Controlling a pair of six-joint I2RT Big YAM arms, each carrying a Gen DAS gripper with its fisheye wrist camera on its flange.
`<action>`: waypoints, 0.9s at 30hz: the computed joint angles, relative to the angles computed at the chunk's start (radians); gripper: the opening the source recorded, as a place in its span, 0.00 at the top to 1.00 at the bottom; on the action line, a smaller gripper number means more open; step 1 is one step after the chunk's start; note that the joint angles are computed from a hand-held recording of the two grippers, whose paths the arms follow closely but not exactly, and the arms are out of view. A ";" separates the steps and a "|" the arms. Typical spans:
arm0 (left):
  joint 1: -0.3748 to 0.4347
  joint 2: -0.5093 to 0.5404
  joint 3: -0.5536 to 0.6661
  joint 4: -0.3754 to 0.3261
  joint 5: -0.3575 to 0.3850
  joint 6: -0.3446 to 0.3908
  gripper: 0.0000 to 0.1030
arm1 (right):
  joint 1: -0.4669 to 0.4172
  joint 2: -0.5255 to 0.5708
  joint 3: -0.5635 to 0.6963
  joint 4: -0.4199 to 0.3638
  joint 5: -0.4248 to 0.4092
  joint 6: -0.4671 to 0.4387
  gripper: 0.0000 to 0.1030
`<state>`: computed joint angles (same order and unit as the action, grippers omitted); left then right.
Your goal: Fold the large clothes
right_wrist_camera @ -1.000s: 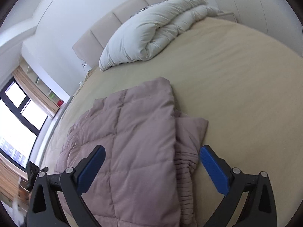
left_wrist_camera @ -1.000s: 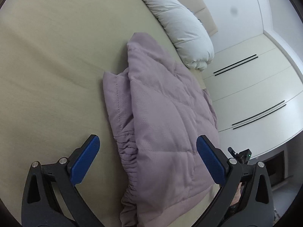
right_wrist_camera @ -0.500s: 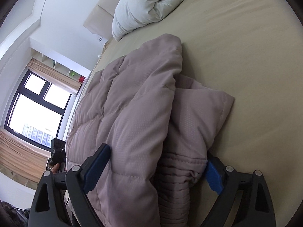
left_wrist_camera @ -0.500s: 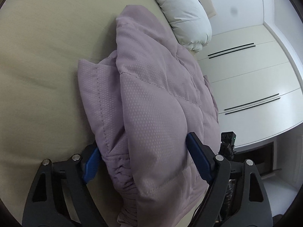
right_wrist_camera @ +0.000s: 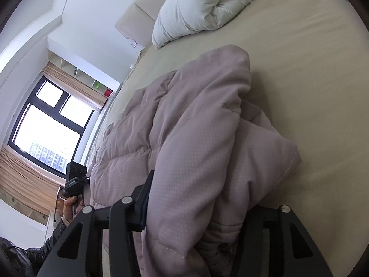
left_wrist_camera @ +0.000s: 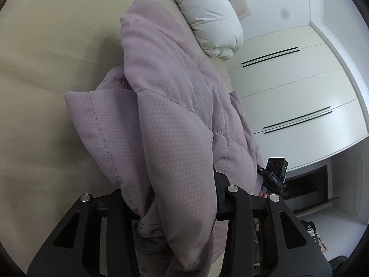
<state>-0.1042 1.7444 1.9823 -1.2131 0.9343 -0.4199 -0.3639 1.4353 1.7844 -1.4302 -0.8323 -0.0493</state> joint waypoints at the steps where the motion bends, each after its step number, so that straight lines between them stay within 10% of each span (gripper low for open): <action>1: 0.005 -0.024 -0.016 -0.010 0.003 0.017 0.65 | 0.005 -0.037 -0.022 0.005 -0.002 0.001 0.55; 12: 0.102 -0.341 -0.293 -0.063 0.081 0.123 0.65 | 0.055 -0.425 -0.285 0.015 -0.052 0.079 0.57; 16: 0.130 -0.354 -0.413 -0.059 0.071 0.121 0.62 | 0.089 -0.437 -0.378 0.057 -0.009 0.123 0.55; 19: 0.147 -0.360 -0.532 0.080 0.140 0.010 0.54 | 0.024 -0.430 -0.513 0.140 -0.062 0.214 0.43; 22: 0.118 -0.351 -0.507 0.068 0.058 0.062 0.49 | 0.000 -0.466 -0.600 0.267 -0.099 0.302 0.42; 27: 0.156 -0.383 -0.524 0.045 0.055 0.077 0.46 | 0.014 -0.466 -0.558 0.219 -0.026 0.316 0.36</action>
<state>0.0517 1.3617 1.4582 -1.1677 0.9891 -0.3427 -0.3503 0.9691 1.2265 -1.2116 -0.8578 0.2666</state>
